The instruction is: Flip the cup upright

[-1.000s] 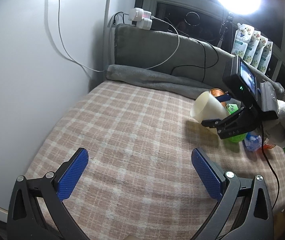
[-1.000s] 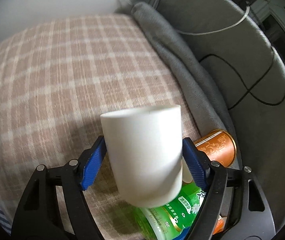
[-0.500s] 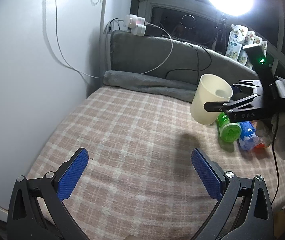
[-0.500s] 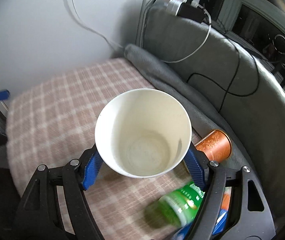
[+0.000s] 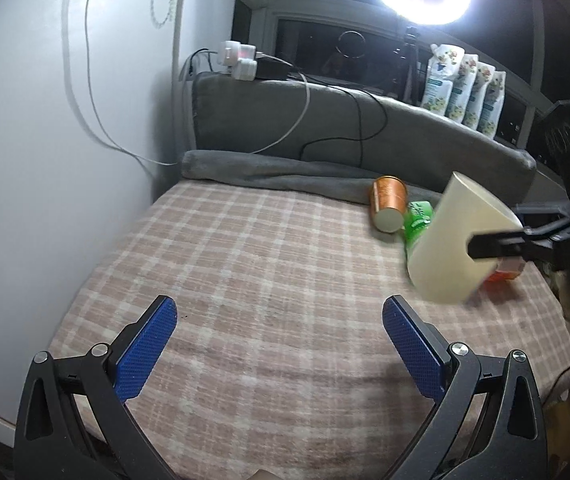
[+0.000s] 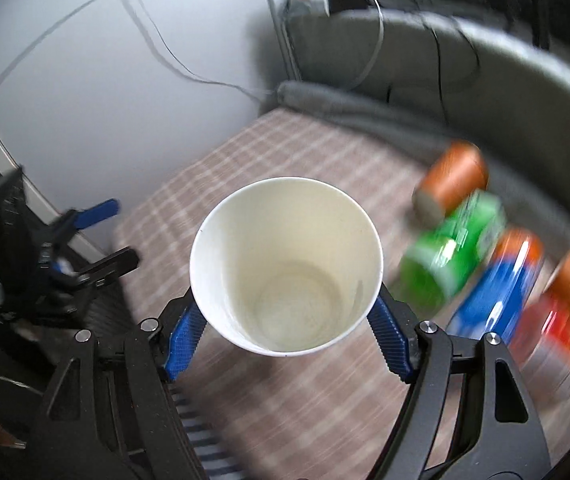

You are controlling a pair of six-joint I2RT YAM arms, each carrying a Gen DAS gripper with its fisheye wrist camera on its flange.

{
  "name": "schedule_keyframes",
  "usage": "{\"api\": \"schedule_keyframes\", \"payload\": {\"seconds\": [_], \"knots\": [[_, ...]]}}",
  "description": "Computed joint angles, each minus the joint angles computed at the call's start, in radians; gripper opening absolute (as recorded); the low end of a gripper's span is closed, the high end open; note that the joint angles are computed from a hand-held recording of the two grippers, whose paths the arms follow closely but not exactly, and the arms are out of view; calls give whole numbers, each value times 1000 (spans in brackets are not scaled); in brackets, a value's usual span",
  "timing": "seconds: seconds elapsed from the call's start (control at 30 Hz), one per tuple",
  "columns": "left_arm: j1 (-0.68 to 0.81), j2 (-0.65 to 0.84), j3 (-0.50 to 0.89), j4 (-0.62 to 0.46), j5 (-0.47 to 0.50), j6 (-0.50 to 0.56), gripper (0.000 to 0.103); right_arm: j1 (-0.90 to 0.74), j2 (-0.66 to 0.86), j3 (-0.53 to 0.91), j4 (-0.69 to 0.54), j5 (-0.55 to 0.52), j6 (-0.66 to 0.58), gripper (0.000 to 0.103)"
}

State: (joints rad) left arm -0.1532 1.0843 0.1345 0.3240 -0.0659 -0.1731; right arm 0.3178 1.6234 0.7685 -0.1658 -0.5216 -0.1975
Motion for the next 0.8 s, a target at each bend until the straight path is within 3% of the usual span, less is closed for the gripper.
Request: {"api": "schedule_keyframes", "payload": {"seconds": [0.13,0.27,0.53,0.8], "knots": [[-34,-13,-5,-12,-13,-9,102,-52,-7,-57,-54,-112,-2,77],[-60,-21,-7,-21,-23,-20,102,-88,80,-55,-104,-205,-14,77],[-57,-20,-3,-30,-27,-23,102,-88,268,36,-78,-195,55,77],[-1,32,8,-1,7,-16,102,-64,313,61,39,-188,141,77]]}}
